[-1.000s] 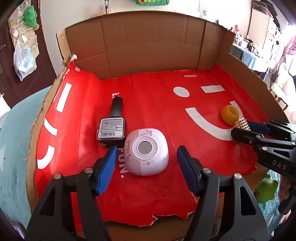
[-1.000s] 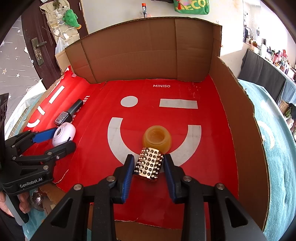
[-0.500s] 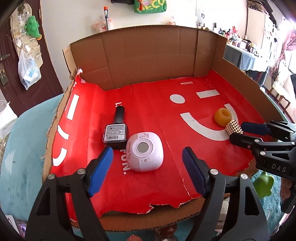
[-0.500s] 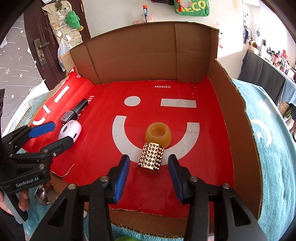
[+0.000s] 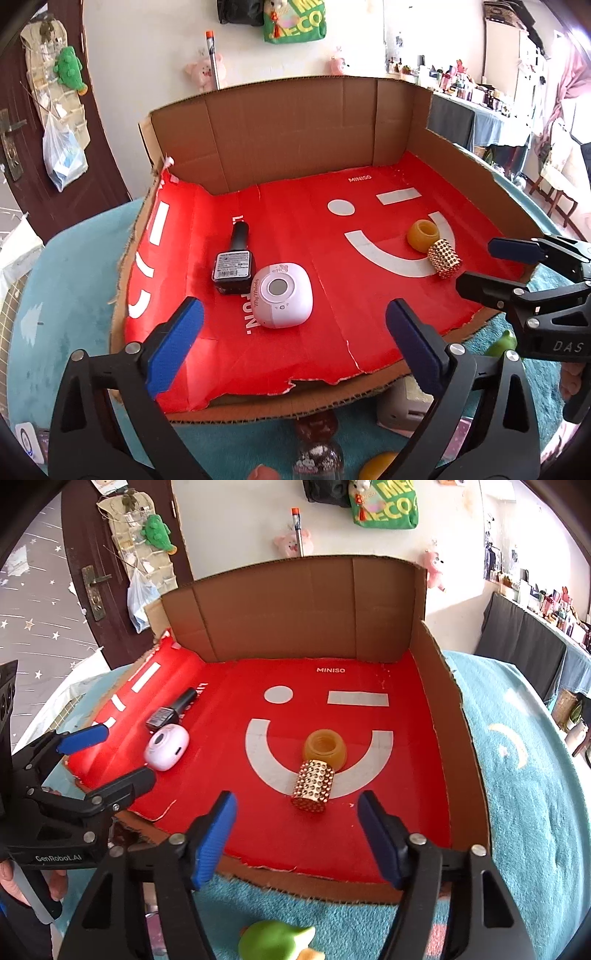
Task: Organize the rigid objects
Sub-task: 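Withdraw both open tools from the box toward the objects on the rug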
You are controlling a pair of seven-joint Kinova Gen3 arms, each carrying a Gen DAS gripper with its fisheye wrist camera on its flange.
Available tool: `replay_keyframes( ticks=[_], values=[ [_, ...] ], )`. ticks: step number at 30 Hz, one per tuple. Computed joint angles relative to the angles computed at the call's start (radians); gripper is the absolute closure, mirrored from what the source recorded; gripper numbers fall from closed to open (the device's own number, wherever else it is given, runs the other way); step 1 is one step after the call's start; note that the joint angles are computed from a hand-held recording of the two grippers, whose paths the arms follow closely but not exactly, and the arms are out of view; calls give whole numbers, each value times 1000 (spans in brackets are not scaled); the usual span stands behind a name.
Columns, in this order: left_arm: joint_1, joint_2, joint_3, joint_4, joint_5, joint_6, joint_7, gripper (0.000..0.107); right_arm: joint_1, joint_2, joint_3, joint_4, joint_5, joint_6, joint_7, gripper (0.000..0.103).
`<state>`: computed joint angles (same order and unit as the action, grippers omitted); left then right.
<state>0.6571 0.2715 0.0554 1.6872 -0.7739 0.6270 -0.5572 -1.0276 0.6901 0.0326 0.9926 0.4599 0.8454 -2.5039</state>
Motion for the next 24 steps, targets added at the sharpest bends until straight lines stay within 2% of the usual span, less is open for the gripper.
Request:
replay_keyframes(
  ticks=[2, 7, 14, 19, 24],
  values=[
    [12, -7, -3, 7, -16, 6, 17, 7, -13, -12, 8, 21, 13, -15, -15, 27],
    [15, -26, 7, 29, -42, 12, 51, 7, -60, -44, 40, 77, 82, -47, -86, 6],
    [29, -58, 28, 66, -109, 31, 137, 5, -111, -88, 53, 141, 193, -66, -180, 0],
    [80, -53, 59, 70, -212, 144, 220, 5, -139, -123, 49, 199, 270, -93, -262, 0],
    [60, -96, 97, 117, -207, 112, 248, 5, -175, -160, 47, 265, 369, -115, -371, 0]
  ],
)
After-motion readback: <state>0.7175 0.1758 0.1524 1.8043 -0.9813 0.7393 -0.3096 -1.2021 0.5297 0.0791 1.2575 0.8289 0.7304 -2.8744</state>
